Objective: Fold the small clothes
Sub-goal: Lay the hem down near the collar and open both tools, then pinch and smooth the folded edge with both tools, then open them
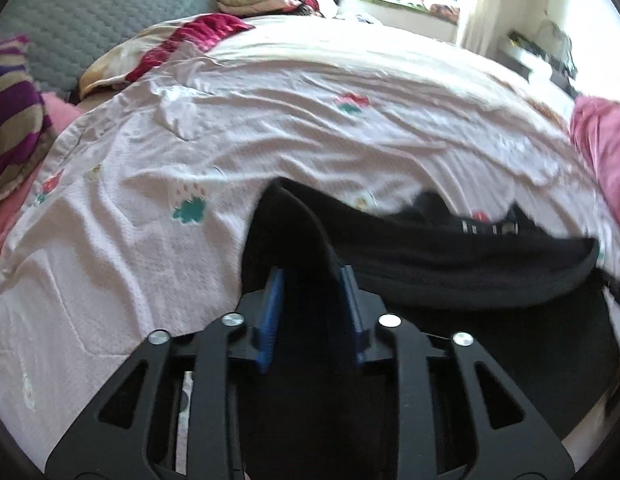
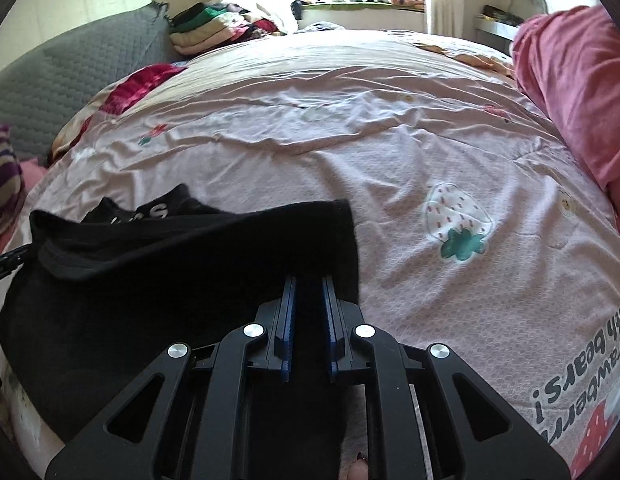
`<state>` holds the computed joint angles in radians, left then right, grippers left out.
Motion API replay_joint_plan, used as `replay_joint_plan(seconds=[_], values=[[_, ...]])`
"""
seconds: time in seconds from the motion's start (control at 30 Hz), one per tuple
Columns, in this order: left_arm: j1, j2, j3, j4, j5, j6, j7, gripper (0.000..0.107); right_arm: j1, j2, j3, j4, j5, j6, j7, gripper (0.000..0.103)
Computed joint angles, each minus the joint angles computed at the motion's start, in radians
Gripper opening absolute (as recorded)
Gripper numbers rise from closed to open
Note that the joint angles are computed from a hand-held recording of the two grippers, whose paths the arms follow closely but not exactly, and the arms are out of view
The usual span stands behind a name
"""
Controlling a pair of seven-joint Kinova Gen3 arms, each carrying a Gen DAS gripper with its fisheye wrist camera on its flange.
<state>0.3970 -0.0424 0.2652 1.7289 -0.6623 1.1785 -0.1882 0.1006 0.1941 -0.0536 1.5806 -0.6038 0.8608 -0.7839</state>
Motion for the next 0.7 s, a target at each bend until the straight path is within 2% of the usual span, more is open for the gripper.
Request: replay_joint_plan(seconds=[0.03,0.13,0.23,0.27,0.33,0.47,0.6,0.63,0.67,0.7], values=[[-0.002,-0.009,-0.002,0.006,-0.003,-0.001,0.014,0.023,-0.002,-0.001,0.004,0.001,0.002,-0.01,-0.013,0.014],[-0.022,-0.044,-0.006,0.032,-0.005,-0.003,0.058,0.027,-0.001,0.002,0.01,0.0,0.014,-0.035,-0.045,0.032],[-0.061,-0.073,-0.022,0.058,0.047,-0.04,0.032,0.031,0.012,0.024,0.007,-0.031,0.017,-0.009,-0.049,0.034],[-0.074,-0.077,-0.024,0.063,0.06,-0.046,0.018,0.031,0.018,0.034,0.002,-0.045,0.015,0.012,-0.036,0.041],[-0.098,-0.085,-0.031,0.072,0.088,-0.066,-0.018,0.031,0.022,0.047,-0.009,-0.065,0.016,0.043,-0.006,0.044],[-0.136,-0.086,-0.046,0.075,0.149,-0.125,-0.113,0.031,0.015,0.051,-0.014,-0.063,0.019,0.044,-0.008,0.044],[-0.154,-0.063,-0.034,0.069,0.154,-0.147,-0.145,0.031,0.037,0.075,-0.017,-0.084,-0.014,0.078,-0.008,0.043],[-0.154,-0.059,-0.032,0.069,0.15,-0.153,-0.144,0.031,0.052,0.087,-0.022,-0.096,-0.036,0.105,0.004,0.034],[-0.153,-0.056,-0.03,0.07,0.146,-0.158,-0.141,0.031,0.061,0.095,-0.026,-0.105,-0.051,0.123,0.013,0.02],[-0.152,-0.054,-0.027,0.072,0.14,-0.163,-0.135,0.021,0.064,0.096,-0.028,-0.106,-0.058,0.127,0.017,0.015]])
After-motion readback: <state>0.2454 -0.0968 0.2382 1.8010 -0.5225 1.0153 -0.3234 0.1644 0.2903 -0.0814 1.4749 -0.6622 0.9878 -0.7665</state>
